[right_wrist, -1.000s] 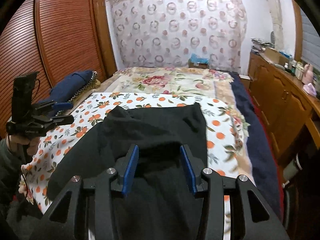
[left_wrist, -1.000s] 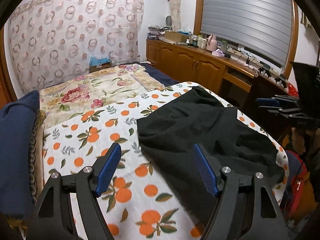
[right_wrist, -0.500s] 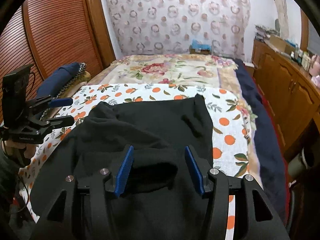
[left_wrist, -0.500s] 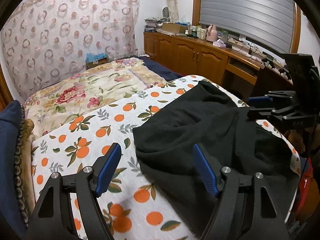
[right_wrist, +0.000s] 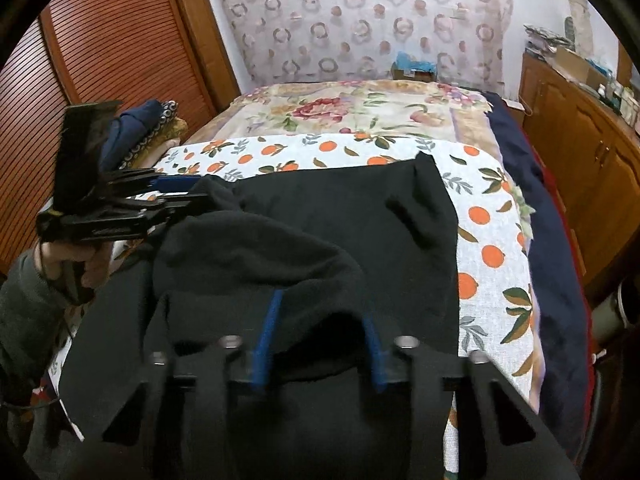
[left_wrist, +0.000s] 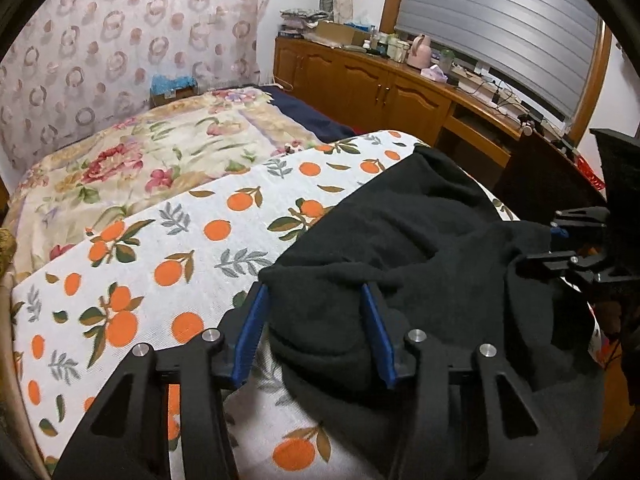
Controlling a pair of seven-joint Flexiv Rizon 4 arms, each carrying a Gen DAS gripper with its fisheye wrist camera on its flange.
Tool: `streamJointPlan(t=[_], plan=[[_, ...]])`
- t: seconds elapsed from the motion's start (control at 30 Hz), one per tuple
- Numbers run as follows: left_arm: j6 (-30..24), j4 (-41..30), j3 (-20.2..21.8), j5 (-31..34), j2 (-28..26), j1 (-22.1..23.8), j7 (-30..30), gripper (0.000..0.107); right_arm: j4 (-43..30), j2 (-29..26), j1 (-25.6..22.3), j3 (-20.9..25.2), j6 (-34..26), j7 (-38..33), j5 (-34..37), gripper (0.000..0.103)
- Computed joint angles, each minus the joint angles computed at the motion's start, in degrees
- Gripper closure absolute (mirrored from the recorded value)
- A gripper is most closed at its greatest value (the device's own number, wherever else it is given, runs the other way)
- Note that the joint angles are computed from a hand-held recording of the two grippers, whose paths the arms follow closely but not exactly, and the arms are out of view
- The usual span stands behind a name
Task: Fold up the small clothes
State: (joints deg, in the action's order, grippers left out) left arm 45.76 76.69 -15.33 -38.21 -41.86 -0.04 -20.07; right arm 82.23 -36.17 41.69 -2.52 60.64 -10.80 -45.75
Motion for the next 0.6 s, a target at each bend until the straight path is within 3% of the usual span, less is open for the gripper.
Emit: streamJointPlan(t=[0.03,0.07,0.13,0.2,0.3,0.6], plan=[[-0.3,-0.3,0.0,0.2,-0.2,-0.1,0.0,0.070,0.2,0.1,0.3,-0.3,0.3,0.2,-0.7,0.093],[0.0,-0.5,0.2,0.4,-0.3,-0.3,-0.1,0.085,0.6,0.6,0.6,-0.8,0.7,0.7,-1.5,0.094],[0.6,0.6,-0.9,-1.2,0.1,0.5,0.8,0.098,3.1,2.2,1.8,-3.6,4.3,5.1,-6.8,0.095],[3.7,3.7,-3.5,-6.5,1.9,2.2,4.0,0.098,4.4,4.2,3.0,-5.6,4.4,9.0,-12.5,0.096],[4.5,5.3,-4.0,-10.6,3.8,2.8,5.0,0.098,4.8,6.9,2.8,-5.7,3.4,11.3,-18.5,0.096],[11.9,3.6,-4.0,-17.1,2.8,1.5,4.7,0.098,-5.5,4.7,0.1,-0.5,-12.2,-3.6,-14.9,0.096]])
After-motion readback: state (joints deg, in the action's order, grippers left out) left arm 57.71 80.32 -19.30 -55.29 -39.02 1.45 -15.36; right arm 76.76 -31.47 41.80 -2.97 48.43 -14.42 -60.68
